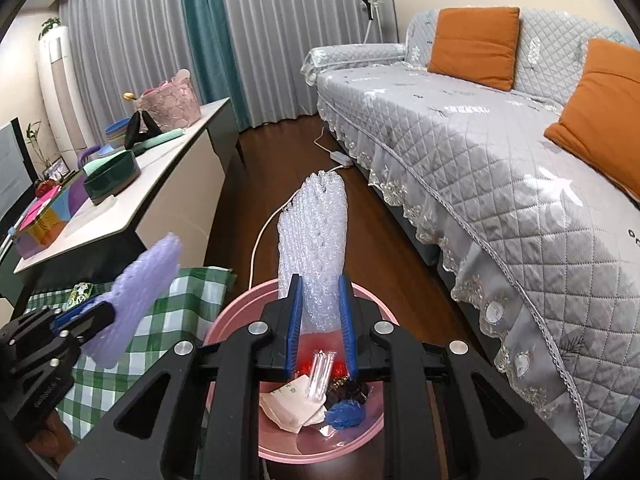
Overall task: Collect trash
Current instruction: 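Open both tools over the pink bucket to drop the foam nets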
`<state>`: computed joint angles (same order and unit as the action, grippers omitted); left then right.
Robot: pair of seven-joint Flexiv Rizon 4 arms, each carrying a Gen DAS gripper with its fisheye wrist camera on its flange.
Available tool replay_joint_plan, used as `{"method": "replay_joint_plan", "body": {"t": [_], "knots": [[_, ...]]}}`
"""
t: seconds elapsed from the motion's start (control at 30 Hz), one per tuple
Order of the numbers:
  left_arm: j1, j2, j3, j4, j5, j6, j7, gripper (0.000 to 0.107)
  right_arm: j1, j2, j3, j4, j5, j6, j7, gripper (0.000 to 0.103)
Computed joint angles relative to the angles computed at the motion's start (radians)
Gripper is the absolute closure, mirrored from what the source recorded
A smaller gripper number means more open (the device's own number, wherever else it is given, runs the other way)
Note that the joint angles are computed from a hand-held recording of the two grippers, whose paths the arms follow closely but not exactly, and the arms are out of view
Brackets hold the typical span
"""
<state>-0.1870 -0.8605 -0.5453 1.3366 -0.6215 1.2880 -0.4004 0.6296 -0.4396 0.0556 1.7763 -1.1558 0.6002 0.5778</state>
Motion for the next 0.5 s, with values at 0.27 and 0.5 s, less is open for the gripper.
{"method": "replay_joint_plan", "body": {"t": [0.27,0.5], "knots": [[-0.056,-0.038,0.044,-0.073,0.026,-0.062,-0.043,0.096,-0.008,-0.01,0.005,0.004,0.046,0.008,-0.026,0.084],[-0.071,-0.047,0.051,-0.105,0.024,-0.118,-0.018,0.078,-0.001,-0.004,0.002,0.013,0.091,-0.013,-0.004,0.045]]}}
